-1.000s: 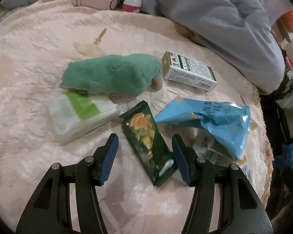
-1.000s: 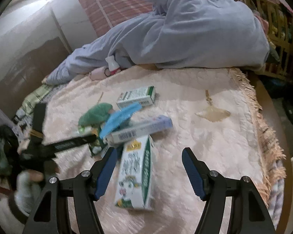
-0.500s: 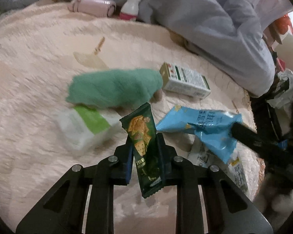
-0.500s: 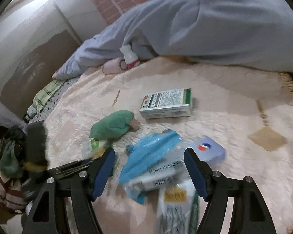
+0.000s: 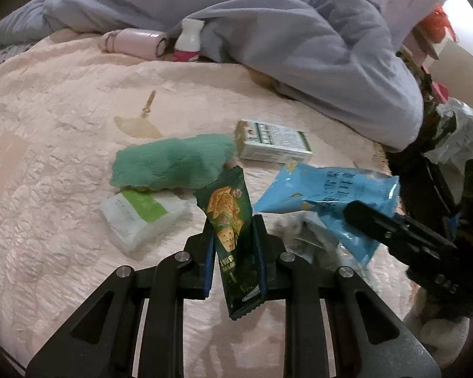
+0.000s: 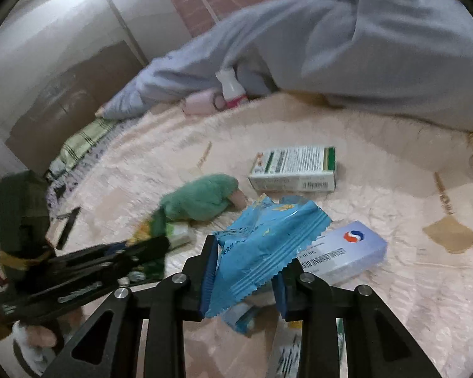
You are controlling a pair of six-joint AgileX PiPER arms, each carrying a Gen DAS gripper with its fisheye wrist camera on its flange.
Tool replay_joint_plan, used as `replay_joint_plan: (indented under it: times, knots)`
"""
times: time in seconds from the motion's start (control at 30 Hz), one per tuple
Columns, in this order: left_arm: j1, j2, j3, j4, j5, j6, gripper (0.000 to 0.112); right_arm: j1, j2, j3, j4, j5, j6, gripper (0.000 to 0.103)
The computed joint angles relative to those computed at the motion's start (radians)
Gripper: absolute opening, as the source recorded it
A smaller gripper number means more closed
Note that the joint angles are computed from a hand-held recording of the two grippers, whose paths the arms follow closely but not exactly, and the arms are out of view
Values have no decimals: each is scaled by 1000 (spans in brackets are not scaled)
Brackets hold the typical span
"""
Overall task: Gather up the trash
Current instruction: 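Grasp the blue snack bag with the right tool while the left tool grasps the green snack wrapper, then carry the blue bag and green wrapper to the white bucket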
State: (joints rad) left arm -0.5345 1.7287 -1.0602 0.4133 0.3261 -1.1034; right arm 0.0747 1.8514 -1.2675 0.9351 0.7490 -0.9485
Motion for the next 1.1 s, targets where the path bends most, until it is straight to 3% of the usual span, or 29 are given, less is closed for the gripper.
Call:
replay_joint_plan:
  times: [0.47, 1.1]
  knots:
    - [-211, 45, -154, 119, 152, -119, 19, -212, -251, 244, 89, 38, -169, 30]
    - [-376, 197, -428, 113, 291, -69, 19, -508, -347, 341, 97, 132, -295, 30]
